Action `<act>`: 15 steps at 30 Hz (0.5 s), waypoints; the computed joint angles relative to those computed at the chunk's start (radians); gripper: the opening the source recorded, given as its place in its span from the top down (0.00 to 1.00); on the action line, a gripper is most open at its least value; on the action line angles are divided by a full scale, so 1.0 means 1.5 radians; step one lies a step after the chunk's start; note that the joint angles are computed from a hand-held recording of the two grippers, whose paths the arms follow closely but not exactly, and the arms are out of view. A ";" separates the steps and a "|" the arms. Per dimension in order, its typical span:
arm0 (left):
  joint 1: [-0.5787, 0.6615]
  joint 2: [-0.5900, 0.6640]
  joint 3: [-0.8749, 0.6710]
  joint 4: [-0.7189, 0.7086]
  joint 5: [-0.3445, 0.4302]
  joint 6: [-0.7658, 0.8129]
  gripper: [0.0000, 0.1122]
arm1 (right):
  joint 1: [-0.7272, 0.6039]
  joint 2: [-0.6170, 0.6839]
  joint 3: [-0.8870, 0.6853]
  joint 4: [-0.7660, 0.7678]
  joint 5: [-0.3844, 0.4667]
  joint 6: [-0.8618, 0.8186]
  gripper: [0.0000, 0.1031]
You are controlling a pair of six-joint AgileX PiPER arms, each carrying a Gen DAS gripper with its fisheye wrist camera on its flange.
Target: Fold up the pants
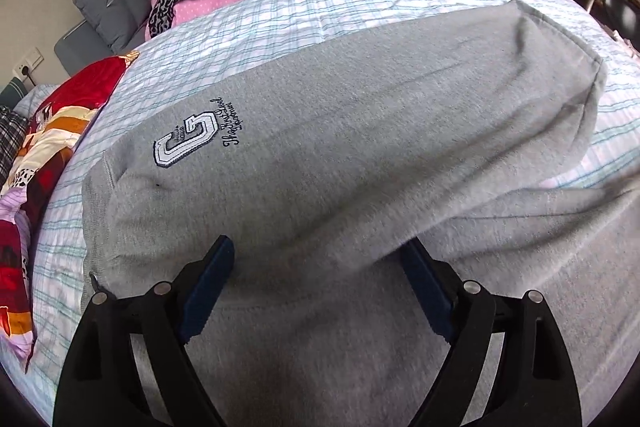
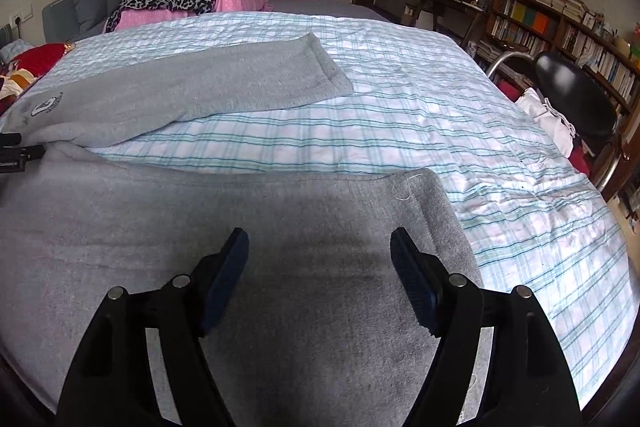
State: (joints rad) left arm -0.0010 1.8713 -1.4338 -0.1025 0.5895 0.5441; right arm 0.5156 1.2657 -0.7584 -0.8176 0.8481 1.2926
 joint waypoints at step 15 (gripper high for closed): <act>0.016 -0.237 0.302 -0.253 -0.036 0.295 0.24 | 0.388 -0.019 0.076 0.022 0.121 0.224 0.24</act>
